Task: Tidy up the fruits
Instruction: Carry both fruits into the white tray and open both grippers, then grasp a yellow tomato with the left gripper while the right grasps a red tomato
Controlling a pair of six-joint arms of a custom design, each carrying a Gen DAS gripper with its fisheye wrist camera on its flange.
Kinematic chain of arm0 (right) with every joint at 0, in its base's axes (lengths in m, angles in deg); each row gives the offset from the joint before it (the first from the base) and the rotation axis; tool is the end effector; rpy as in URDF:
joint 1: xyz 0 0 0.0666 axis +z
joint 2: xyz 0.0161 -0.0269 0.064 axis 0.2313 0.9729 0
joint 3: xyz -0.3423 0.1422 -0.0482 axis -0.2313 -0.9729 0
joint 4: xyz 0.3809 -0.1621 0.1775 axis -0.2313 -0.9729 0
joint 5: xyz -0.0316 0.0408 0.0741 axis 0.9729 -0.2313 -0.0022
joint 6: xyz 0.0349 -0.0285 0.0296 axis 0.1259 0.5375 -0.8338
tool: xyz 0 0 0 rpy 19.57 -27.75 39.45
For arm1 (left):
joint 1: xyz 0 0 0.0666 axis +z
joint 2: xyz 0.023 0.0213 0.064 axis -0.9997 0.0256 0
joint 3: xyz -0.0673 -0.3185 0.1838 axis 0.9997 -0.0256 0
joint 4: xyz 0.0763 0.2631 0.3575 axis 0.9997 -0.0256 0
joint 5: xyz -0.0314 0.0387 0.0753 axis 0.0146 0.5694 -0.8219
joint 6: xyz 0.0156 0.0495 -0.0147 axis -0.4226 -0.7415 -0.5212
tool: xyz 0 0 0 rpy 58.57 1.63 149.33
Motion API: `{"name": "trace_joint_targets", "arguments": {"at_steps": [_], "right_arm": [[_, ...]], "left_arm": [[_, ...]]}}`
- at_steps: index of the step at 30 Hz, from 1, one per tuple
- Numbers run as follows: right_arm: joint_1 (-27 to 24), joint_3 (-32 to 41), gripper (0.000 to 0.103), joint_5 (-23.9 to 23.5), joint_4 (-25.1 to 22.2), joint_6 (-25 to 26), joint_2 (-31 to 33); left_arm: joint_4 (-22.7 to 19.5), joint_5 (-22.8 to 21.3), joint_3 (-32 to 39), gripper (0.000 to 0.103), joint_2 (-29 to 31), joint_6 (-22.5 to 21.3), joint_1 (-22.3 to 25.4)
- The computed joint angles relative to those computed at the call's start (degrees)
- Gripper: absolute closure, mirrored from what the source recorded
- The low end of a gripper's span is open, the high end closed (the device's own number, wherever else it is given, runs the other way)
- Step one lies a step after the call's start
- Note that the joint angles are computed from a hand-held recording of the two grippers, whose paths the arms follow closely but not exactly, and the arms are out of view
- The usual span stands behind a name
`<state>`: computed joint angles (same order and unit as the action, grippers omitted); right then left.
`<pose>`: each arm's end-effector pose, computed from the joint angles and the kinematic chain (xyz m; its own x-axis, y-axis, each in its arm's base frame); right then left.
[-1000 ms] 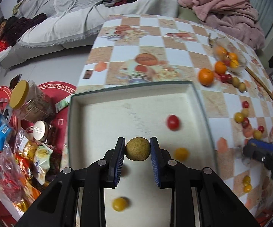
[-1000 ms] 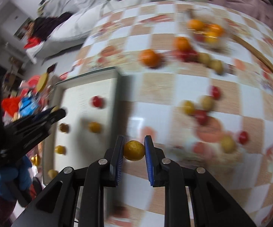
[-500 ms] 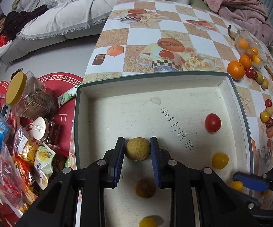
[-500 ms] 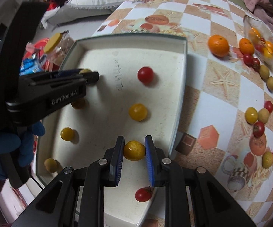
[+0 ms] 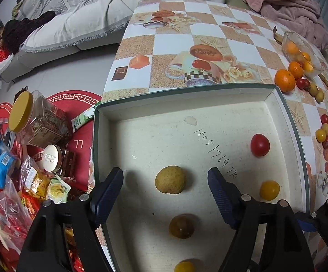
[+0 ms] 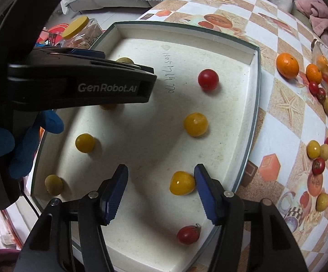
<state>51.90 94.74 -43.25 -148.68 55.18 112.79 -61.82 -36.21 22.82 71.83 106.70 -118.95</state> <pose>0.4557 0.3699 0.4227 -0.7898 -0.5726 -0.2198 -0.6093 0.7734 0.1749 0.4920 -0.2805 0.4209 -0.9453 -0.0821 -0.3158 -0.0989 0.9944 0.0376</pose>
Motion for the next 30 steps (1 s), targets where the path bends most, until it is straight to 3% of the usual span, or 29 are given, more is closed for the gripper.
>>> {"name": "trace_joint_targets", "arguments": {"at_steps": [2,6,11,17,23,30], "right_arm": [[0.3,-0.5,0.02,-0.3,0.6,-0.2,-0.7],[0.1,-0.7,0.015,-0.5,0.9,0.8,-2.2],[-1.5,-1.1,0.014,0.2,1.0,0.8,-4.4],[-4.8,-4.0,0.014,1.4,1.9,-3.4,-8.0],[-9.3,-7.8,0.014,2.4,0.9,-7.1,-11.6],[-15.5,-11.3,0.014,3.5,-0.7,-7.7,-14.1]], "left_arm": [[0.1,0.2,-0.1,0.025,-0.1,0.0,0.0],[-0.1,0.3,0.1,0.025,-0.2,-0.2,0.0],[-0.3,-0.6,0.7,0.025,-0.1,-0.8,-0.5],[-1.5,-1.4,3.4,0.025,1.1,-1.5,-2.1],[-2.3,-1.6,9.5,0.025,5.1,-4.0,-5.2],[-2.9,-0.2,19.1,0.025,11.1,-5.0,-8.3]]}}
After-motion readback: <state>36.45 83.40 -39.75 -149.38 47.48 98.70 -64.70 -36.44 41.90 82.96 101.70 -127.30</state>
